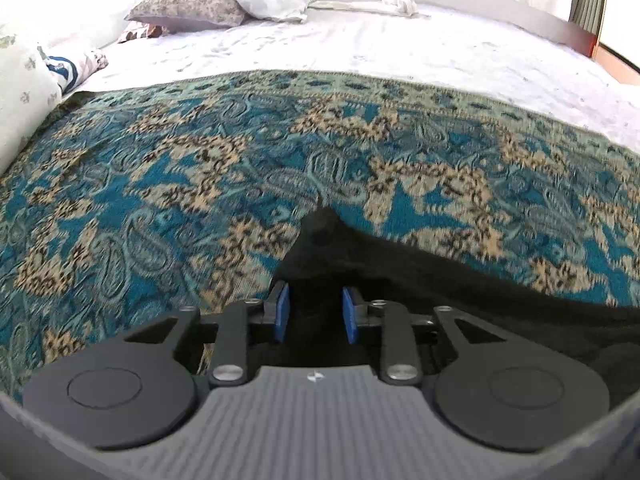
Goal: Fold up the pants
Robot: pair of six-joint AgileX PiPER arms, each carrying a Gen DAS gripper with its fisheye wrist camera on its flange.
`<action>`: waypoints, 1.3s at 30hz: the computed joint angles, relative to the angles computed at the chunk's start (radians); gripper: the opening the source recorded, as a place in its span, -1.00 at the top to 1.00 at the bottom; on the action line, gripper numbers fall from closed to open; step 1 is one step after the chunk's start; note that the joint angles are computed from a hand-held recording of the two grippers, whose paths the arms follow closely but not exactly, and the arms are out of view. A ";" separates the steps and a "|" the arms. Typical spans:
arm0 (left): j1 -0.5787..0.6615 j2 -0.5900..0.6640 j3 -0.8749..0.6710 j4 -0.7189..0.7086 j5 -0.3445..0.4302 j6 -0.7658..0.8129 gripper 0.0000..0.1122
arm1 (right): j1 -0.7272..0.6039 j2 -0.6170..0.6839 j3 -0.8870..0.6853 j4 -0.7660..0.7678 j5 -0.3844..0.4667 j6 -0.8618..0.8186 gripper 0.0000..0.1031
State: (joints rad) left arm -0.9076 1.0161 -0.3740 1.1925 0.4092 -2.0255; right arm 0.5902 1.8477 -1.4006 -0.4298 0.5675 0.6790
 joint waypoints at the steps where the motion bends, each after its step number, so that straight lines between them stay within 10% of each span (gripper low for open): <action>1: -0.003 -0.005 0.001 -0.014 0.002 0.017 0.76 | 0.000 0.009 -0.007 -0.018 -0.004 0.010 0.35; 7: -0.151 -0.050 0.013 -0.083 0.125 0.065 0.79 | -0.008 0.026 -0.012 -0.069 -0.064 0.037 0.28; 11: -0.199 -0.150 0.017 -0.176 0.183 0.128 0.80 | -0.036 -0.108 0.143 -0.101 -0.207 0.093 -0.20; 15: -0.285 -0.227 -0.017 -0.126 0.374 0.116 0.79 | -0.046 -0.308 0.378 -0.401 -0.338 0.378 -0.36; 23: -0.013 0.083 -0.172 0.074 0.195 0.128 0.79 | 0.076 -0.574 0.789 -1.006 -0.159 0.956 -0.37; 34: -0.345 0.377 -0.251 0.070 0.541 0.147 0.77 | 0.067 -0.759 1.050 -1.044 0.162 1.043 -0.36; 39: -0.413 0.302 -0.242 -0.049 0.578 0.239 0.77 | -0.074 -0.807 1.092 -1.116 0.023 1.107 -0.50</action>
